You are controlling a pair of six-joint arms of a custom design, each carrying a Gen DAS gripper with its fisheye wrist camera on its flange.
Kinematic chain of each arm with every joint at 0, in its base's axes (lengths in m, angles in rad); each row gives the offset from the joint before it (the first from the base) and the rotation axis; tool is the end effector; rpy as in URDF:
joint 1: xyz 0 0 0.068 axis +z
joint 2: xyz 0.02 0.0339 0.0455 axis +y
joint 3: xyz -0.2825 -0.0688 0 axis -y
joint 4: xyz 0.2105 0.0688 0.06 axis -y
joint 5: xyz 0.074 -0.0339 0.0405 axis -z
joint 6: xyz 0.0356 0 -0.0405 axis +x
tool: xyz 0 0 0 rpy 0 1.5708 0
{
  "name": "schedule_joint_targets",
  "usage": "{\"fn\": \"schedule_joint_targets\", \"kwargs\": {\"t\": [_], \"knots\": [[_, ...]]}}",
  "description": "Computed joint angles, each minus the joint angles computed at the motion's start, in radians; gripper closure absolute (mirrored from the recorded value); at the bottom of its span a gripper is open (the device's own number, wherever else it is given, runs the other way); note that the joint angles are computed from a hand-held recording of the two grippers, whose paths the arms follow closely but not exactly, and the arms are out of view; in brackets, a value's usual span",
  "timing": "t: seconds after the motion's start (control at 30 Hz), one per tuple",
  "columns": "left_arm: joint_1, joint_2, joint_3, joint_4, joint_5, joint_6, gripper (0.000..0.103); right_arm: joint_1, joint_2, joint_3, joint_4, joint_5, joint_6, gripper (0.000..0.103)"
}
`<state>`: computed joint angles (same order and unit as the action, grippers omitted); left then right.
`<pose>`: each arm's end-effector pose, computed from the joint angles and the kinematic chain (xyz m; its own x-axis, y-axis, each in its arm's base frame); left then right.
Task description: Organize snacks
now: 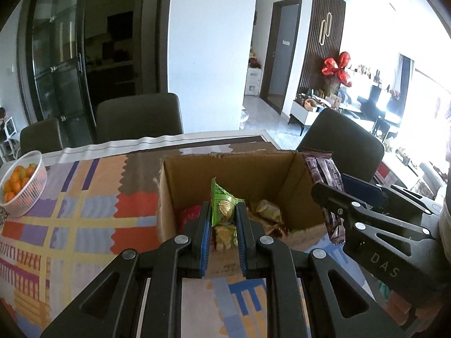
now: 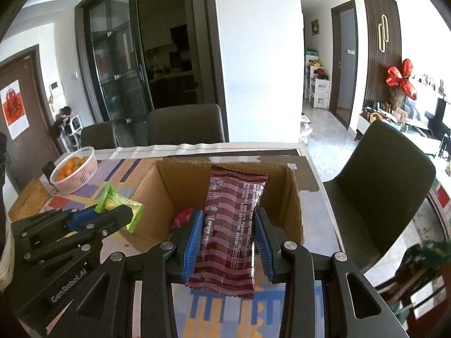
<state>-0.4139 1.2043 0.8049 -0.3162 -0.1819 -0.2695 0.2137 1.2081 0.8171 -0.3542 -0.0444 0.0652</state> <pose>0.2025 -0.0819 0.2791 -0.6510 0.0000 -0.7591 0.1009 0.9911 -0.0865 0.2125 0.0477 0.2786 -0.6772 -0.0804 -0.7314 -0.2001 0.9767 0.0779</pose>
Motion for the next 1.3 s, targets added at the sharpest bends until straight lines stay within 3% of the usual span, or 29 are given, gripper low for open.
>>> {"fn": "schedule_joint_targets", "kwargs": {"t": [0.13,0.23,0.4,0.8,0.9,1.0,1.13,1.3], "knots": [[0.030,0.095,0.079,-0.006,0.019,0.023,0.084,-0.021,0.086,0.055,-0.001,-0.003,-0.028,0.065],[0.041,0.139,0.120,-0.022,-0.006,0.025,0.066,-0.031,0.141,0.089,-0.002,0.009,-0.040,0.064],[0.030,0.129,0.094,-0.020,-0.065,0.023,0.060,-0.063,0.164,0.097,-0.010,0.021,-0.039,0.046],[-0.086,-0.127,-0.056,-0.113,-0.210,-0.092,0.045,-0.053,-0.097,-0.048,-0.029,0.086,-0.065,0.025],[-0.181,-0.215,-0.073,-0.180,-0.306,-0.146,0.040,-0.040,-0.181,-0.061,-0.073,0.092,-0.063,0.022],[-0.304,-0.275,-0.072,-0.257,-0.420,-0.213,0.034,-0.015,-0.261,-0.071,-0.117,0.111,-0.050,0.017],[-0.526,-0.316,-0.046,-0.433,-0.596,-0.397,0.026,0.016,-0.386,-0.087,-0.193,0.131,-0.035,0.014],[-0.855,-0.273,0.013,-0.777,-0.777,-0.840,0.020,0.008,-0.522,-0.090,-0.310,0.115,-0.022,0.012]]}}
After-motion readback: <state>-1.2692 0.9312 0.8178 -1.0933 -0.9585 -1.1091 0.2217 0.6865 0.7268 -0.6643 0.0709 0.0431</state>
